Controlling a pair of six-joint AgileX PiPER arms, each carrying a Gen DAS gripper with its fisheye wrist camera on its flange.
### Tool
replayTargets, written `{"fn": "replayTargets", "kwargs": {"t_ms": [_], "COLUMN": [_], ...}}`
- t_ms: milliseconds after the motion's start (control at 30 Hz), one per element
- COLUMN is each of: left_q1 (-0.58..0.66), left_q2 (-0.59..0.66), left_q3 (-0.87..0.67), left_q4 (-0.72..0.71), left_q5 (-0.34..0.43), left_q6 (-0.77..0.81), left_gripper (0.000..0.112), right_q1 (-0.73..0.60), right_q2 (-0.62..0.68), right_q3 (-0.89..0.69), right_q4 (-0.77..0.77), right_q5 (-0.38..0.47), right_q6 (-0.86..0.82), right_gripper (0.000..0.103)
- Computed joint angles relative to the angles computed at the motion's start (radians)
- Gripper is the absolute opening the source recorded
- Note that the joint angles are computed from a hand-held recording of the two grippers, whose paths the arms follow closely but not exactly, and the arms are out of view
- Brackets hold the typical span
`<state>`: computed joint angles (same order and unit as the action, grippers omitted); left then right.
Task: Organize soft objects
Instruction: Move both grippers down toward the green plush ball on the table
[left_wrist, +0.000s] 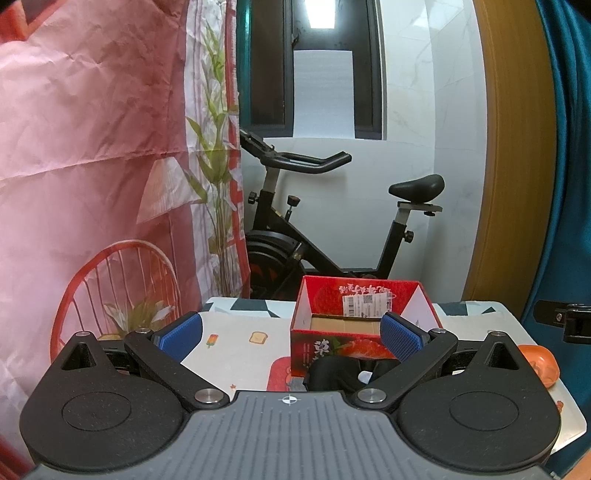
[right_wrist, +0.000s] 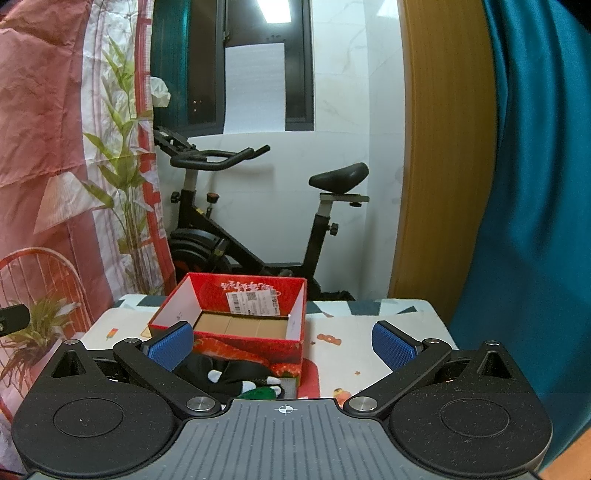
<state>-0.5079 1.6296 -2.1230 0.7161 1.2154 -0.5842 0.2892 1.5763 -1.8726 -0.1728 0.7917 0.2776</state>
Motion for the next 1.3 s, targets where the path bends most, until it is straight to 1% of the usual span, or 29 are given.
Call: {"fn": "replayTargets", "kwargs": {"t_ms": [67,133,233,300,333,367,400,467,500,533,567,600,667,733,767,800,867,967,1067,1133,1300], "left_q1": [0.012,0.023,0.045,0.059,0.065,0.072,0.084,0.108,0.123,0.135,0.149,0.163,0.186,0.214,0.232,0.244,0.270,0.291,0.302,0.315,0.342], "left_q2": [0.005,-0.004,-0.049,-0.094,-0.103,-0.109,-0.108,-0.093,-0.077,-0.073,-0.066,-0.057,-0.040,-0.018,-0.002,0.013,0.034,0.059,0.091,0.115,0.135], "left_q3": [-0.007,0.016,0.127,0.242,0.276,0.306,0.333,0.360,0.372,0.388,0.407,0.431,0.459,0.471,0.471,0.467,0.468,0.456,0.428,0.402,0.393], "left_q4": [-0.015,-0.026,-0.017,0.024,0.042,0.056,0.063,0.054,0.041,0.031,0.015,-0.004,-0.046,-0.113,-0.155,-0.184,-0.232,-0.282,-0.314,-0.347,-0.423], "left_q5": [0.001,-0.022,-0.127,-0.223,-0.251,-0.272,-0.292,-0.309,-0.314,-0.324,-0.341,-0.360,-0.380,-0.393,-0.396,-0.397,-0.408,-0.407,-0.400,-0.390,-0.412], "left_q6": [0.006,0.010,-0.025,-0.093,-0.119,-0.138,-0.147,-0.143,-0.139,-0.137,-0.129,-0.121,-0.102,-0.058,-0.028,-0.009,0.021,0.048,0.070,0.092,0.121], "left_gripper": [0.103,0.103,0.103,0.103,0.103,0.103,0.103,0.103,0.103,0.103,0.103,0.103,0.103,0.103,0.103,0.103,0.103,0.103,0.103,0.103,0.103], "right_q1": [-0.001,-0.011,-0.071,-0.108,-0.123,-0.137,-0.154,-0.164,-0.156,-0.156,-0.150,-0.150,-0.146,-0.159,-0.163,-0.157,-0.136,-0.122,-0.101,-0.103,-0.128], "right_q2": [-0.002,-0.009,-0.050,-0.048,-0.040,-0.037,-0.036,-0.041,-0.035,-0.014,0.010,0.031,0.071,0.118,0.140,0.155,0.180,0.195,0.224,0.252,0.307], "right_q3": [0.015,0.039,0.156,0.186,0.189,0.215,0.247,0.349,0.385,0.381,0.375,0.374,0.385,0.377,0.373,0.376,0.383,0.426,0.401,0.361,0.300], "right_q4": [0.018,0.051,0.247,0.377,0.423,0.476,0.545,0.691,0.716,0.703,0.657,0.652,0.690,0.795,0.819,0.802,0.709,0.709,0.622,0.602,0.627], "right_q5": [-0.015,-0.040,-0.165,-0.191,-0.191,-0.218,-0.256,-0.382,-0.428,-0.435,-0.429,-0.428,-0.432,-0.393,-0.372,-0.377,-0.402,-0.465,-0.492,-0.471,-0.408], "right_q6": [0.000,-0.012,-0.141,-0.232,-0.258,-0.291,-0.348,-0.489,-0.520,-0.513,-0.470,-0.465,-0.493,-0.584,-0.608,-0.600,-0.548,-0.609,-0.562,-0.561,-0.573], "right_gripper": [0.103,0.103,0.103,0.103,0.103,0.103,0.103,0.103,0.103,0.103,0.103,0.103,0.103,0.103,0.103,0.103,0.103,0.103,0.103,0.103,0.103]}}
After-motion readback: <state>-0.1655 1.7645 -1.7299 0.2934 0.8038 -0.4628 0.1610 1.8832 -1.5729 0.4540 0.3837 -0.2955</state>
